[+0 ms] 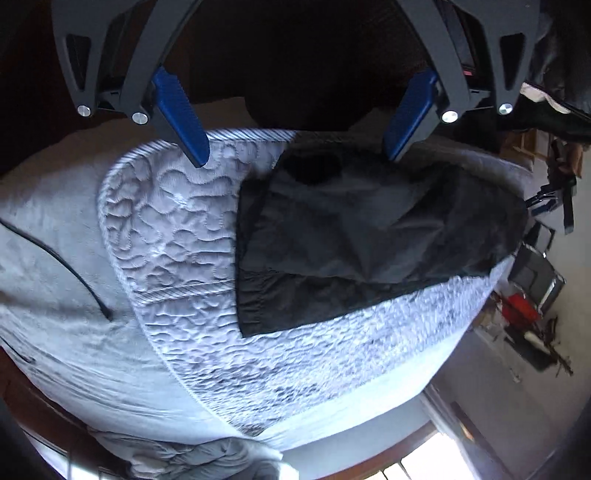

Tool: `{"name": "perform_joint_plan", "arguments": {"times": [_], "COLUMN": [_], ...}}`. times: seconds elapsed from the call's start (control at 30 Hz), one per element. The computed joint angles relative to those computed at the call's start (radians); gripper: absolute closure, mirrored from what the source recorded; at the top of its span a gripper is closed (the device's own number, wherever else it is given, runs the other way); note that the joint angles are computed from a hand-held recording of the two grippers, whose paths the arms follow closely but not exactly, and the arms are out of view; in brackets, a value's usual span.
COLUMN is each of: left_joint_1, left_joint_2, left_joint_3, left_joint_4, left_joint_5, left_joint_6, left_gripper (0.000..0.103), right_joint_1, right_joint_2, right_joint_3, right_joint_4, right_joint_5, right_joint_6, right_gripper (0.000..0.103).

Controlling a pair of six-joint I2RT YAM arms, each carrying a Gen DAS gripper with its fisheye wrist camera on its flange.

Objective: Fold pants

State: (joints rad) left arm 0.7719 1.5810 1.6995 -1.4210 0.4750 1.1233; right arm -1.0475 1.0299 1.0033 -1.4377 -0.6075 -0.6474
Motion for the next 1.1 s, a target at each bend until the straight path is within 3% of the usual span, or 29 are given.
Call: {"name": "perform_joint_plan", "arguments": {"times": [0.13,0.23,0.3,0.4,0.5,0.53,0.57,0.6,0.7,0.8,0.97,1.1], "left_joint_1": [0.056,0.089,0.096,0.129,0.136,0.145,0.151,0.155,0.166,0.180,0.180,0.166], "left_joint_2": [0.169,0.242,0.277,0.305,0.320,0.333,0.344,0.347,0.379,0.430,0.407,0.377], "left_joint_3": [0.179,0.244,0.267,0.282,0.279,0.290,0.299,0.293,0.301,0.342,0.275,0.204], "left_joint_4": [-0.109,-0.099,-0.061,-0.056,-0.044,-0.047,-0.045,-0.027,0.013,0.013,0.111,0.182], "left_joint_5": [0.033,0.053,0.051,0.064,0.028,0.024,0.019,0.002,-0.043,-0.039,-0.035,-0.030], "left_joint_6": [-0.106,-0.191,-0.273,-0.336,-0.394,-0.399,-0.405,-0.419,-0.487,-0.560,-0.642,-0.672], "left_gripper": [0.003,0.003,0.003,0.003,0.003,0.003,0.003,0.003,0.003,0.003,0.003,0.003], "right_joint_1": [-0.199,-0.190,-0.069,0.217,0.362,0.397,0.413,0.423,0.449,0.443,0.479,0.512], "right_joint_2": [0.068,0.086,0.081,0.127,0.240,0.276,0.301,0.328,0.373,0.389,0.455,0.598], "right_joint_3": [0.034,0.042,0.008,-0.053,-0.055,-0.056,-0.048,-0.039,0.003,0.064,0.183,0.286], "right_joint_4": [-0.043,0.039,0.152,0.377,0.490,0.540,0.564,0.581,0.626,0.657,0.749,0.680], "right_joint_5": [-0.155,-0.176,-0.116,0.092,0.187,0.199,0.198,0.190,0.236,0.211,0.241,0.310], "right_joint_6": [-0.055,0.090,0.229,0.437,0.532,0.553,0.563,0.571,0.582,0.597,0.652,0.634], "right_gripper": [0.008,0.007,0.008,0.008,0.011,0.014,0.026,0.049,0.072,0.082,0.084,0.084]}}
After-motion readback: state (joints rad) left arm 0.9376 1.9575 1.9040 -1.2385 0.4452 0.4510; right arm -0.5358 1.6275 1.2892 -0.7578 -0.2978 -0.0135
